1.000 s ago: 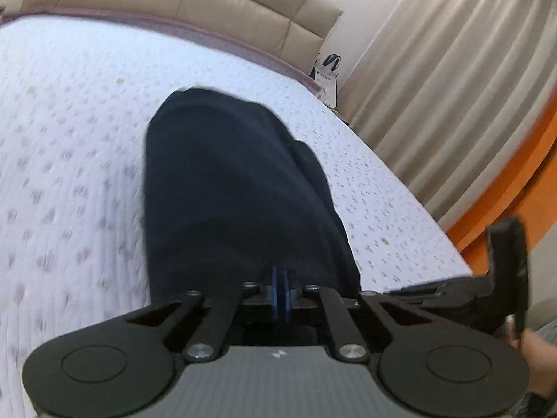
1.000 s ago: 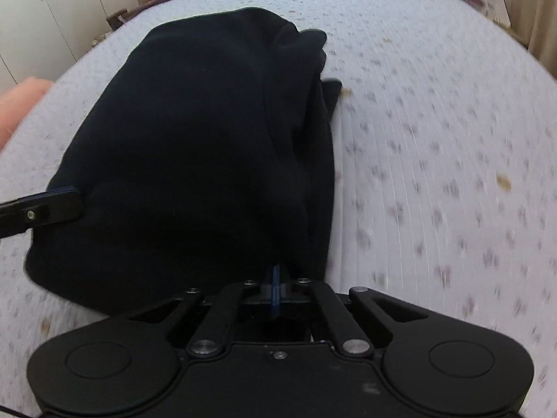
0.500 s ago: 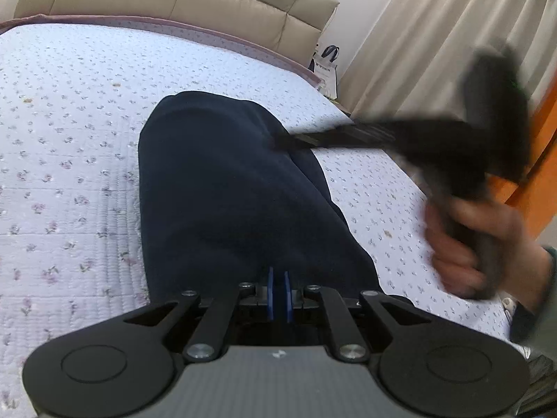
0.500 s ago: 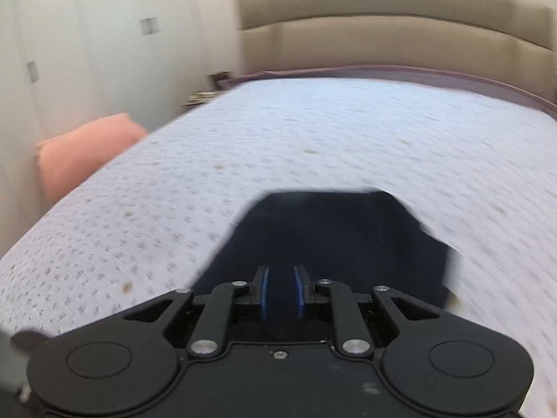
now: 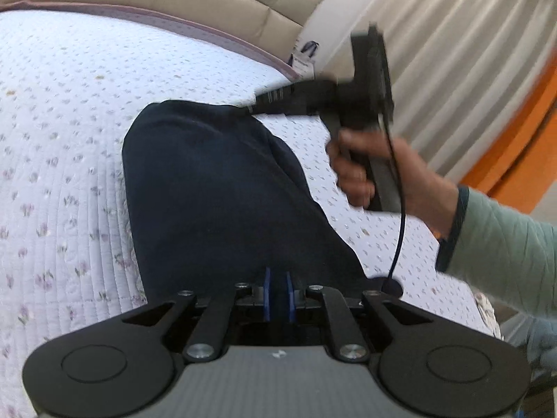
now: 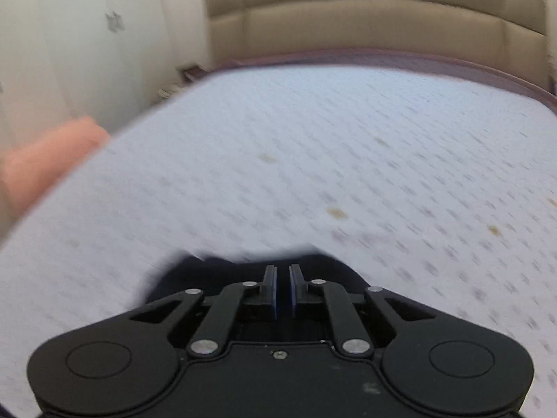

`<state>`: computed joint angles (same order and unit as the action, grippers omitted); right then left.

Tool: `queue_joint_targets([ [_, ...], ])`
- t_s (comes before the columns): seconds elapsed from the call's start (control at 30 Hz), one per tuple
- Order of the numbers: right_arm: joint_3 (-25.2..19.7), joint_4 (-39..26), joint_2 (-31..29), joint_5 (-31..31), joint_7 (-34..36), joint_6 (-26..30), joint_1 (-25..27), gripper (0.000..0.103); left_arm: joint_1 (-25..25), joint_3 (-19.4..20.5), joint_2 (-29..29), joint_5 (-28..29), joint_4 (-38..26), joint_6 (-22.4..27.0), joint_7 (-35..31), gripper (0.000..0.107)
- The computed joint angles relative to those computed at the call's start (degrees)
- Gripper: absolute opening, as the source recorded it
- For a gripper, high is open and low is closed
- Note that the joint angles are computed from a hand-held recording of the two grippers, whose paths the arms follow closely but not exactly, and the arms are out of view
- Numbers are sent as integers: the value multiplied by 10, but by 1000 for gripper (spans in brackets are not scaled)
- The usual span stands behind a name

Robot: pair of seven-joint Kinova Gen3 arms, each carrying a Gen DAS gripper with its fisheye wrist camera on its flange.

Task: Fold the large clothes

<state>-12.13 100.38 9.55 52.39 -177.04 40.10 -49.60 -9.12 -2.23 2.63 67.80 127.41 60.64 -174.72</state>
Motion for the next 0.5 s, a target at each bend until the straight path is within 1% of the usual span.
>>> queue_joint_targets([
  [0.03, -12, -9, 5, 0, 21, -16, 12, 11, 2, 1, 1, -5, -4, 0, 3, 14],
  [0.07, -35, -21, 15, -1, 44, -28, 30, 12, 4, 4, 3, -8, -7, -2, 3, 14],
  [0.1, -61, -38, 35, -1, 67, -31, 50, 15, 7, 6, 4, -7, -7, -7, 0, 14],
  [0.13, -88, -56, 62, -4, 91, -24, 69, 17, 9, 8, 6, -5, -8, -10, -2, 14],
  [0.17, -110, -75, 85, -8, 114, -8, 86, 15, 10, 8, 10, -3, -9, -10, -1, 14],
  [0.2, -122, -91, 103, -15, 134, 14, 94, 14, 9, 8, 11, 0, -8, -10, -1, 15],
  [0.23, -123, -101, 114, -28, 145, 27, 101, 9, 7, 7, 14, 4, -7, -8, -2, 15],
  [0.27, -114, -101, 118, -40, 147, 32, 103, 9, 3, 4, 19, 3, -9, 2, -2, 15],
  [0.3, -94, -90, 113, -54, 139, 27, 99, 5, -2, 2, 23, 3, -8, 11, -3, 14],
  [0.33, -84, -71, 105, -66, 122, 12, 105, 0, -7, 0, 24, 3, -7, 19, -5, 14],
  [0.4, -91, -49, 86, -82, 106, 1, 128, 0, -20, -6, 30, -4, -8, 44, -12, 14],
  [0.43, -87, -42, 73, -86, 106, 9, 127, 0, -26, -8, 33, -11, -11, 57, -10, 15],
  [0.47, -74, -39, 60, -95, 104, 27, 115, 0, -34, -11, 42, -19, -17, 78, -7, 16],
  [0.5, -51, -40, 50, -109, 109, 50, 93, 0, -42, -12, 52, -23, -23, 94, -3, 16],
])
